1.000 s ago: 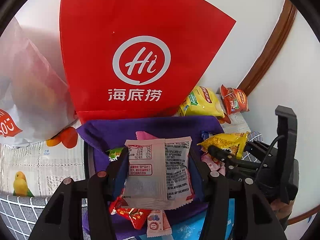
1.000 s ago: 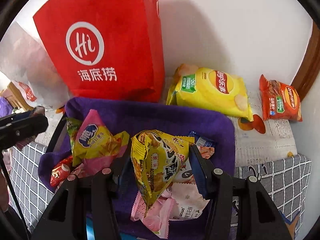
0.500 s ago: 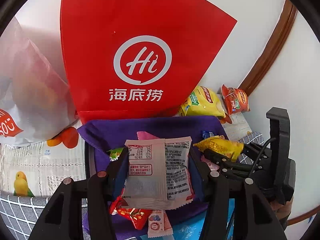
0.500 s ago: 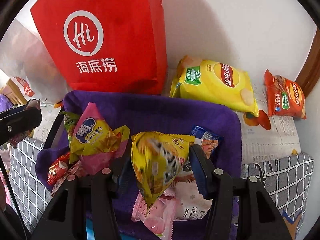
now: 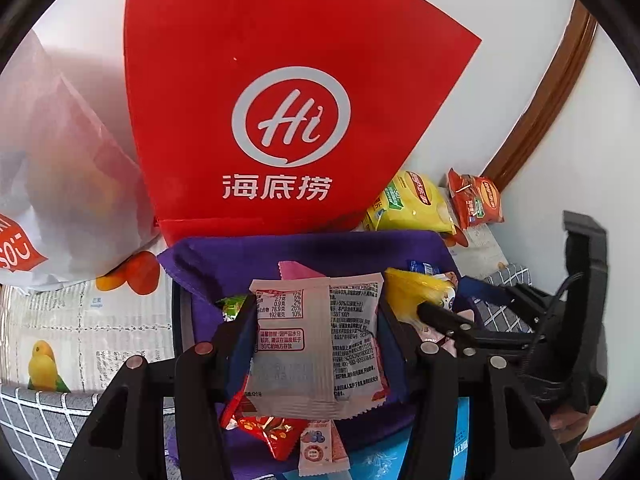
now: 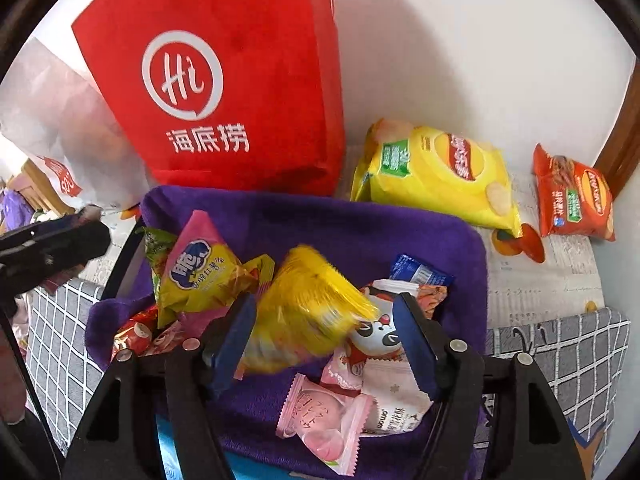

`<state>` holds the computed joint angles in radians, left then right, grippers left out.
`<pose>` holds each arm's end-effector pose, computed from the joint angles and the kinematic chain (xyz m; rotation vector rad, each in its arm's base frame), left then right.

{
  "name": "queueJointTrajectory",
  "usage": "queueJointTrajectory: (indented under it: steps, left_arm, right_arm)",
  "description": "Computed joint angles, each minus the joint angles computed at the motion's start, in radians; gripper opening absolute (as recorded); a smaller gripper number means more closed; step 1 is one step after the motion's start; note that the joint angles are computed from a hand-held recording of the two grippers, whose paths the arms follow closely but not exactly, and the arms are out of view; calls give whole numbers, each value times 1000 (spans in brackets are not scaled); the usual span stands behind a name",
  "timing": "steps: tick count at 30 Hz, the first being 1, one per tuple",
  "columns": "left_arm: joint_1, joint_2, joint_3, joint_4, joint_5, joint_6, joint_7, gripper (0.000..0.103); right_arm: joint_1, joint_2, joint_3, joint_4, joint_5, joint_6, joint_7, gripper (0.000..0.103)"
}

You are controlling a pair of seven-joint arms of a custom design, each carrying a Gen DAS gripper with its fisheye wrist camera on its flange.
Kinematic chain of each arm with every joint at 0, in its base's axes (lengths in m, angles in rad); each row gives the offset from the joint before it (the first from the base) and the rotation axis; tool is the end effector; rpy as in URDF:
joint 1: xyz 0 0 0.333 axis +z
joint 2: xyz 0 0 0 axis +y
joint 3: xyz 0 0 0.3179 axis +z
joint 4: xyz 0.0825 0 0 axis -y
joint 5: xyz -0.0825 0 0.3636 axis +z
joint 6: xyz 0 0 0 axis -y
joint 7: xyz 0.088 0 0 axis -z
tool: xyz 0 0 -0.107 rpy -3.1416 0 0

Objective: Organize snacks
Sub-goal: 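Open the right tool over the towel dropping the yellow bag while the left tool releases the white packet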

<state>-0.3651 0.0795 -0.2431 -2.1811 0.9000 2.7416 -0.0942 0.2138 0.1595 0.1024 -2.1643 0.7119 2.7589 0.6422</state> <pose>0.4417 -0.3428 0.4118 -2.1699 1.5917 -0.8338 0.5521 0.1505 0.3780 -2.2977 1.1676 -0.2252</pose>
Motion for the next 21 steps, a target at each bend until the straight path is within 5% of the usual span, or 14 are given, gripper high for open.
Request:
queueJointTrajectory:
  steps: [12,21]
  left_arm:
    - [-21,96,-14,83,-234,-86,239,54]
    - [-48,127,2,110,-277,-95,305,54]
  right_arm:
    - [-13,-54,-8,-15,130,30,-78,71]
    - [-4,-63,-19,-19,141,39,-76,71]
